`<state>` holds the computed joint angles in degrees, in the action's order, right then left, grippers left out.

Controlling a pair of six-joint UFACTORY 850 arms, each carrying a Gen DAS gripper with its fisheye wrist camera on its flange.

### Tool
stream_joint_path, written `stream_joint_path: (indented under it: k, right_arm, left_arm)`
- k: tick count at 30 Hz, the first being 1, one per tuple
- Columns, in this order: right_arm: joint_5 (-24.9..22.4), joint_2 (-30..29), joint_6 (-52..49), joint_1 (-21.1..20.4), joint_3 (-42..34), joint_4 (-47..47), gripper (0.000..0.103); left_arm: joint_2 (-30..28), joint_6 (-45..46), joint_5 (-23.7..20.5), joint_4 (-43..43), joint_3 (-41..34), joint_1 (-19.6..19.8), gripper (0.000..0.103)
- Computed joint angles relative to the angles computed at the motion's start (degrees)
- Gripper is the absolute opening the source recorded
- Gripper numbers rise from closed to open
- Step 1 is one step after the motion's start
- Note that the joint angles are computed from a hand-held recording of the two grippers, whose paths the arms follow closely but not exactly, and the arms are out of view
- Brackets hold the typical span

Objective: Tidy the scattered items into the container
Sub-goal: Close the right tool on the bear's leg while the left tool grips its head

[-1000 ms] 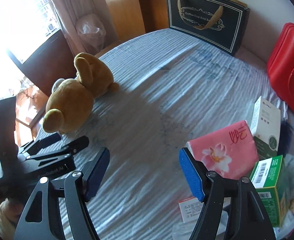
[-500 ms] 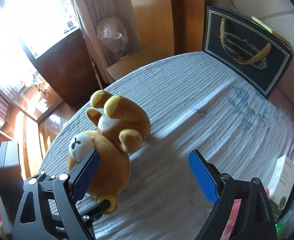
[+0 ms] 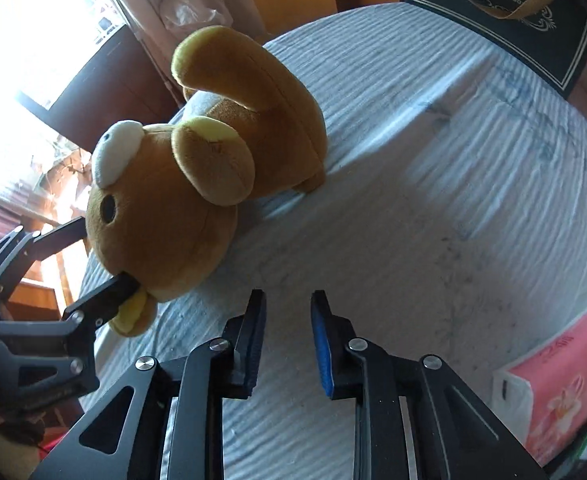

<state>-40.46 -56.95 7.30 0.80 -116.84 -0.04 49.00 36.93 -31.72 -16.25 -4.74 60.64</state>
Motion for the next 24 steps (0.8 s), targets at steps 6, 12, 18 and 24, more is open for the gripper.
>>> stream_joint_path:
  k: [6, 12, 18, 24]
  right_arm:
    - [7.4, 4.0, 8.0, 1.6, 1.4, -13.6, 0.053]
    - [3.5, -0.8, 2.0, 0.7, -6.7, -9.8, 0.056]
    - [4.3, -4.8, -7.0, 0.3, -11.6, 0.6, 0.060]
    - [-0.4, -15.9, -9.2, 0.7, -29.6, 4.6, 0.052]
  left_arm:
    - [6.7, -3.2, -11.2, -7.5, -1.1, 3.6, 0.081]
    - [3.0, -28.7, 0.6, 5.8, 2.6, -8.7, 0.072]
    - [-2.2, -12.4, 6.4, -2.5, 1.9, -2.0, 0.062]
    - [-2.8, -3.0, 5.2, -7.5, 0.6, 1.0, 0.062]
